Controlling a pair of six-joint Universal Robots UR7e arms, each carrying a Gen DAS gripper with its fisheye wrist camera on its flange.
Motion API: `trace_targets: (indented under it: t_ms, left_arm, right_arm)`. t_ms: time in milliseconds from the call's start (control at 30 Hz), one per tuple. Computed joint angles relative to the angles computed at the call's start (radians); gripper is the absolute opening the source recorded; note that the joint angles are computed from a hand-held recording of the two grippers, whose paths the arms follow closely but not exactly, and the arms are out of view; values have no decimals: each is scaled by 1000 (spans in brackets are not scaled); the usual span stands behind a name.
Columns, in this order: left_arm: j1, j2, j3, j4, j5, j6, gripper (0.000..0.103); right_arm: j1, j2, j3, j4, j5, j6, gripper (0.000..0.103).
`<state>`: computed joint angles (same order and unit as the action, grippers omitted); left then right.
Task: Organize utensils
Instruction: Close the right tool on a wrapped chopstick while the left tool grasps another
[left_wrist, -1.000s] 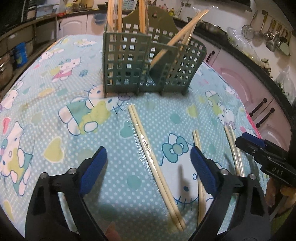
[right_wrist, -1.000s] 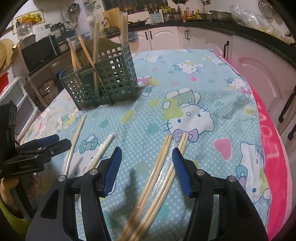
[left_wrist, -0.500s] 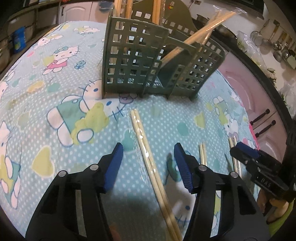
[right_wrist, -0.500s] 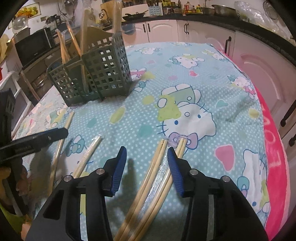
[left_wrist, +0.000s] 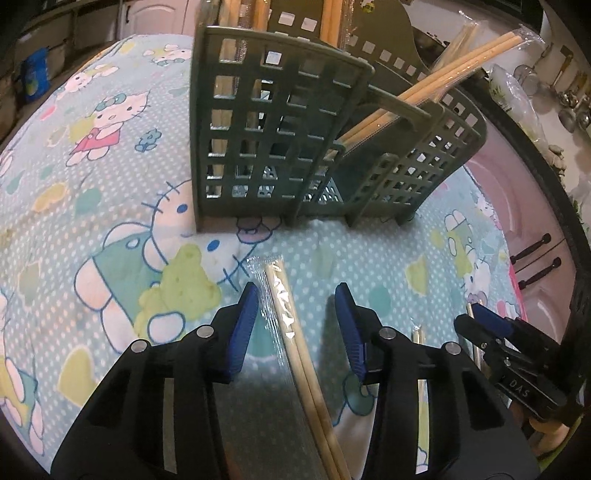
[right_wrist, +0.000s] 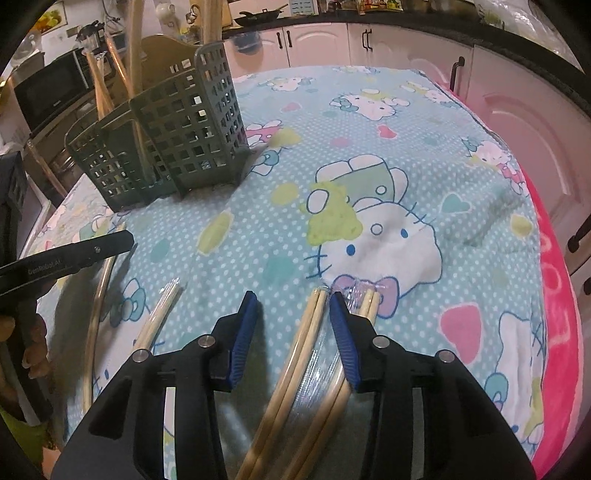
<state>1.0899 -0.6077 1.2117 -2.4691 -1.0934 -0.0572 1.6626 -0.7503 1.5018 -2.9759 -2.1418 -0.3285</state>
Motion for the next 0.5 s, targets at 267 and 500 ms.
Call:
trace_targets:
  t_ms: [267,500]
  left_arm:
    - [0,27,-51,38,26,-15,23]
    - [5,37,-81,70,31,-21,12]
  right_arm:
    - [8,40,-57,10,-35,-32,11]
    - [11,40,-67,26,25,-12,5]
